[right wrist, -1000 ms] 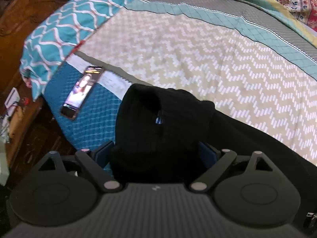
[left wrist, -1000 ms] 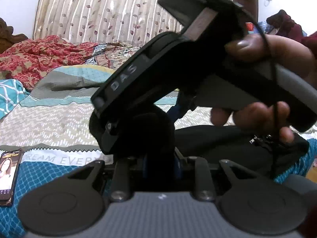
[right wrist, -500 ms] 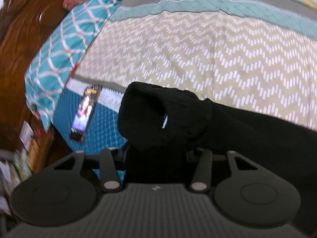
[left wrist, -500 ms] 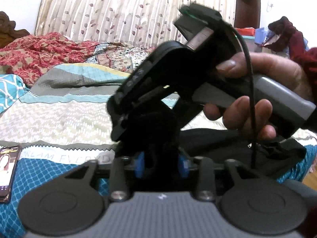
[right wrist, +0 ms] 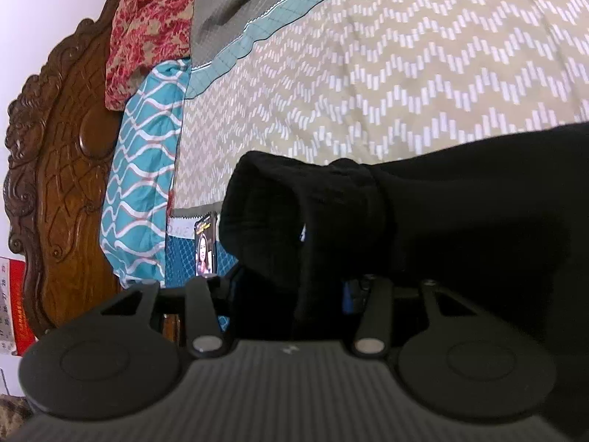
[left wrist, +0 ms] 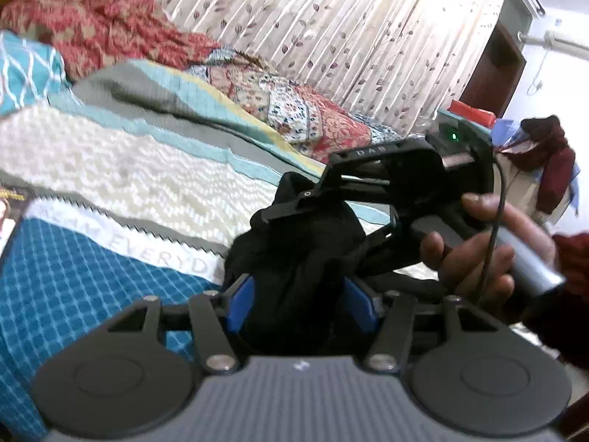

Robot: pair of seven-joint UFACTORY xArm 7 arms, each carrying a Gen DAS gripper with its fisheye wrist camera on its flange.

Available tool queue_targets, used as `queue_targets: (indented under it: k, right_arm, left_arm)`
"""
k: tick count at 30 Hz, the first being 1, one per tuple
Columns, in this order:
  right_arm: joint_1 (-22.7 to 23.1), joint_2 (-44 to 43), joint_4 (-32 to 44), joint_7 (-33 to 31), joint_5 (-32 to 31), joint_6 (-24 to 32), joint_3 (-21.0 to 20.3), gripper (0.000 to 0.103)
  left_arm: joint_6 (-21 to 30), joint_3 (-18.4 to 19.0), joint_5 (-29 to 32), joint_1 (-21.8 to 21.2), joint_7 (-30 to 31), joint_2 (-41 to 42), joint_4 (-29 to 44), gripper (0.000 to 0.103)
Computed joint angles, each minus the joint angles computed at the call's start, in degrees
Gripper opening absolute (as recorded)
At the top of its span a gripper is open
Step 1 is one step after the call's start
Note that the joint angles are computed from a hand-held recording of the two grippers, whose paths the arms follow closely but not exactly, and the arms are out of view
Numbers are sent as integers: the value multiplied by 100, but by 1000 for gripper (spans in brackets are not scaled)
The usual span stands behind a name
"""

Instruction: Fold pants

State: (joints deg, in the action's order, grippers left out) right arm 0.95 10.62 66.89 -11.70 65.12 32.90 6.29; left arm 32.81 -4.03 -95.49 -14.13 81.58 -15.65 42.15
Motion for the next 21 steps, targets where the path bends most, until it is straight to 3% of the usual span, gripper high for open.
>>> queue_targets:
  k: [4,6,12,14,21]
  right_arm:
    - [4,-109,-218,116,-244,-116,-73,50]
    - [-46,-141,-322,46,-139,-98,-87,51]
    - [1,-277,-560,-189,-117,-296,-103,63]
    - [17,-315,-602,-242,-108,-361,-110,75]
    - [206,-753,-1021,-893,36,-1010,-140,83]
  left_arm:
    - [923,333,129,167,-379,179,141,53]
    - [1109,388,71,271,-628,269,175,53]
    - [827,231,239,417,-1086,560,360,52]
    - [752,177,329,397,-1138,619,398,52]
    - [727,105,536,314,-1221,770,446,52]
